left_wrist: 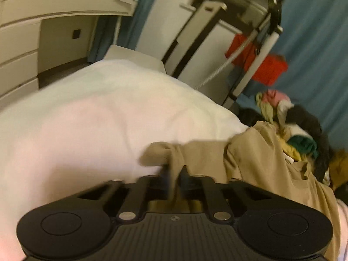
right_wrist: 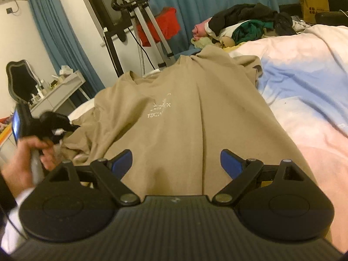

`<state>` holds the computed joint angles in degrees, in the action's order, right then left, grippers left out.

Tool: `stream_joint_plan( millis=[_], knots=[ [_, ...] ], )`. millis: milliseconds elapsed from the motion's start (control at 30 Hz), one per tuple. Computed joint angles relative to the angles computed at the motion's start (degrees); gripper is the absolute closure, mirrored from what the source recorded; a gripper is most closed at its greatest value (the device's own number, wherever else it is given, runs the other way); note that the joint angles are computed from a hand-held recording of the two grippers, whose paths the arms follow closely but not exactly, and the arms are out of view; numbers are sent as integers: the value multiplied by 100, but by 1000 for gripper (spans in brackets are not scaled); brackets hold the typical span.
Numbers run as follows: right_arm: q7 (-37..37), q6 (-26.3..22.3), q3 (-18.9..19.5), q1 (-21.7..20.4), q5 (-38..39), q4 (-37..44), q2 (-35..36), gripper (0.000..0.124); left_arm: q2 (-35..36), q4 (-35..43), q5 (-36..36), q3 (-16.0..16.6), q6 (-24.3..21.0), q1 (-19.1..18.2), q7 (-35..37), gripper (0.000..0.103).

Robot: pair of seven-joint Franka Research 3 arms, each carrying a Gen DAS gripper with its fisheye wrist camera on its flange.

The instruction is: Fold clothes

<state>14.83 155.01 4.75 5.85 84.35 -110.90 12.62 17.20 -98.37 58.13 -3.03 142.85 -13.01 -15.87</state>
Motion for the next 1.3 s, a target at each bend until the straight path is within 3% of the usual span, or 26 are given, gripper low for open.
stream_joint_plan(
  millis=[167,233,300,400,433,567,733,900,1000,1133,1200,1300],
  knots=[
    [121,95,28,21,-33,141,147,35,561,1477,293,183,-1864,-210,1146,99],
    [131,179,50,35,-92,191,206,35,809,1909,206,254,-2218,-219,1263,96],
    [93,291,80,39,-100,227,252,35,751,1796,39,257,-1960,-118,1161,91],
    [-49,399,128,22,23,251,279,35,454,1311,-57,227,-1504,-30,981,63],
    [-98,427,138,22,57,257,286,35,326,1134,4,218,-1468,-54,903,59],
    [-292,369,156,4,190,202,215,35,-870,-353,238,-56,-796,-15,290,56],
    [-659,157,97,-8,480,-29,-57,35,-2695,-2454,-92,-742,-97,-54,-534,47],
    [-1095,-215,-75,32,620,-495,-553,35,-3480,-3753,-1587,-1240,678,-400,-1122,49],
    [-1140,-536,-215,55,429,-854,-925,35,-3505,-4288,-2060,-1516,1507,-448,-1611,51],
    [-1152,-809,-425,82,195,-1417,-1533,35,-3342,-4457,-1960,-1989,1916,-245,-1936,57],
    [-1368,-753,-507,129,158,-1675,-1833,35,-3322,-4480,-1855,-2127,1904,-204,-2028,64],
    [-1811,-539,-578,244,305,-1902,-2110,35,-3482,-4695,-1770,-2208,2347,-103,-2425,67]
  ],
)
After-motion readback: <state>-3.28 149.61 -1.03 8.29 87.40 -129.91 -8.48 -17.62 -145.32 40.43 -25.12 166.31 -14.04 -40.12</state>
